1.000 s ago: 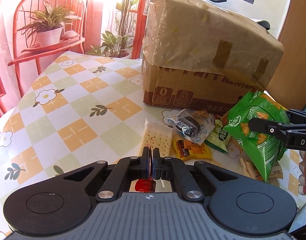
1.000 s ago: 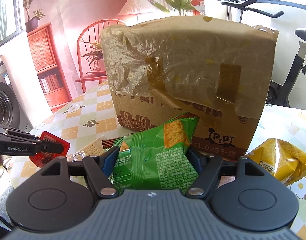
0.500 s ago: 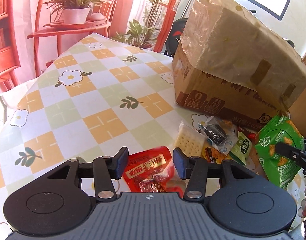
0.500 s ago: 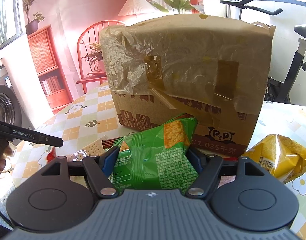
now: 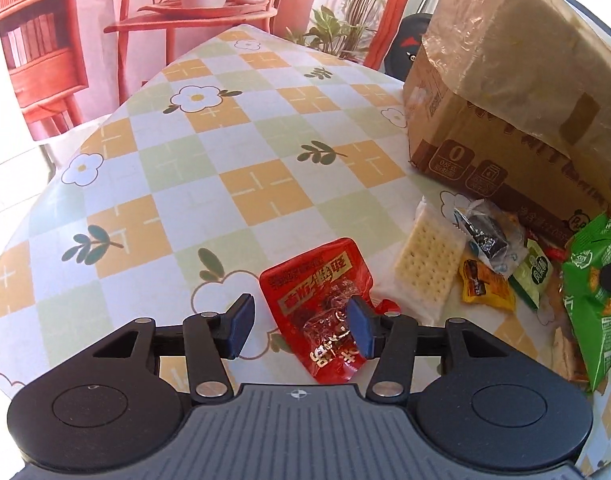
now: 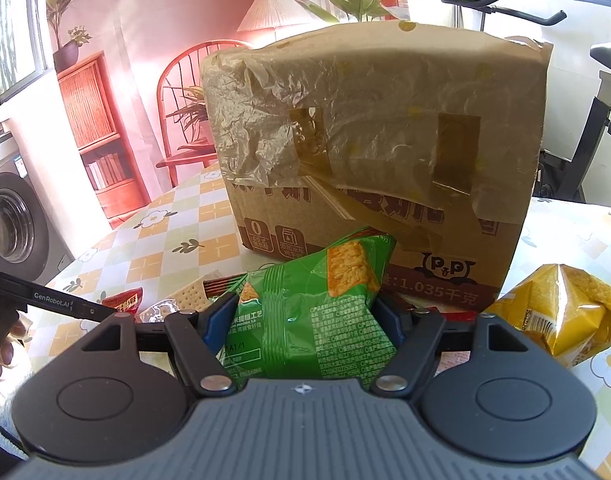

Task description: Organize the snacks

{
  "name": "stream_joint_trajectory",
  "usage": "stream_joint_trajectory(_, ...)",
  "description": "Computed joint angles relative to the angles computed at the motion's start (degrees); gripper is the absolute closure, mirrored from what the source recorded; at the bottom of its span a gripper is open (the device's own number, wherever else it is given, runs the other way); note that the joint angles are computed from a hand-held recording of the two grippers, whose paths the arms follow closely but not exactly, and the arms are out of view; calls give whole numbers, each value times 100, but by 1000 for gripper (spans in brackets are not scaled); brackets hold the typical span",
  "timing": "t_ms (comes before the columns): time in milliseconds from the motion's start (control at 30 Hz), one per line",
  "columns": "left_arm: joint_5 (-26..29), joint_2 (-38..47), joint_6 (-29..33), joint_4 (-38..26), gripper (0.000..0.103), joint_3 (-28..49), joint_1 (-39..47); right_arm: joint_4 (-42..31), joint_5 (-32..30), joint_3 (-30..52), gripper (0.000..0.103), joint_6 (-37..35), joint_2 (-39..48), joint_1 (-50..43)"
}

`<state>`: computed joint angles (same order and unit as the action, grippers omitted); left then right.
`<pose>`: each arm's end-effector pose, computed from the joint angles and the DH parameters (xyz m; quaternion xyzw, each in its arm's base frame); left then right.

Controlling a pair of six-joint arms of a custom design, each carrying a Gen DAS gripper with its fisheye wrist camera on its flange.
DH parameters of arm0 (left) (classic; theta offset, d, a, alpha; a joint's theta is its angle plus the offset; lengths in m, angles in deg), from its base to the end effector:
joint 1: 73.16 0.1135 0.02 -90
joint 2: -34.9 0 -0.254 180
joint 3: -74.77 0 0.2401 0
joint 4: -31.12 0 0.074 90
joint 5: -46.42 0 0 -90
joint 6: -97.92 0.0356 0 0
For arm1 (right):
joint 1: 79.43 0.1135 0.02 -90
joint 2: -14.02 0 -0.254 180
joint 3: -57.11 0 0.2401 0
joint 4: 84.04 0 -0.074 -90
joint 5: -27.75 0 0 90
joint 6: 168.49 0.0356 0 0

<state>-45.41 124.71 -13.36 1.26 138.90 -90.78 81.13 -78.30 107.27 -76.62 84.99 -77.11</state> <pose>0.2839 -0.0890 0.1731 -0.0352 0.9544 -0.0842 0.2843 0.2490 0.0199 0.2053 -0.0672 0.8806 0.1406 0.4475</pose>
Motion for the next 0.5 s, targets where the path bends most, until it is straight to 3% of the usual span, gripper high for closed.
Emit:
stream_joint_trajectory(133, -394, 176, 98, -71, 43, 104, -359, 25, 24, -12, 30, 24, -13, 19)
stream_joint_trajectory(333, -1112, 168, 391, -54, 41, -29, -912, 47, -23, -51, 30, 35, -27, -26)
stream_joint_trajectory(400, -1105, 135, 276, 49, 43, -88, -880, 33, -49, -36, 30, 30, -8, -40)
stream_joint_trajectory(500, -1074, 174, 278, 201, 53, -84, -850, 25, -71, -25, 30, 8, -16, -36)
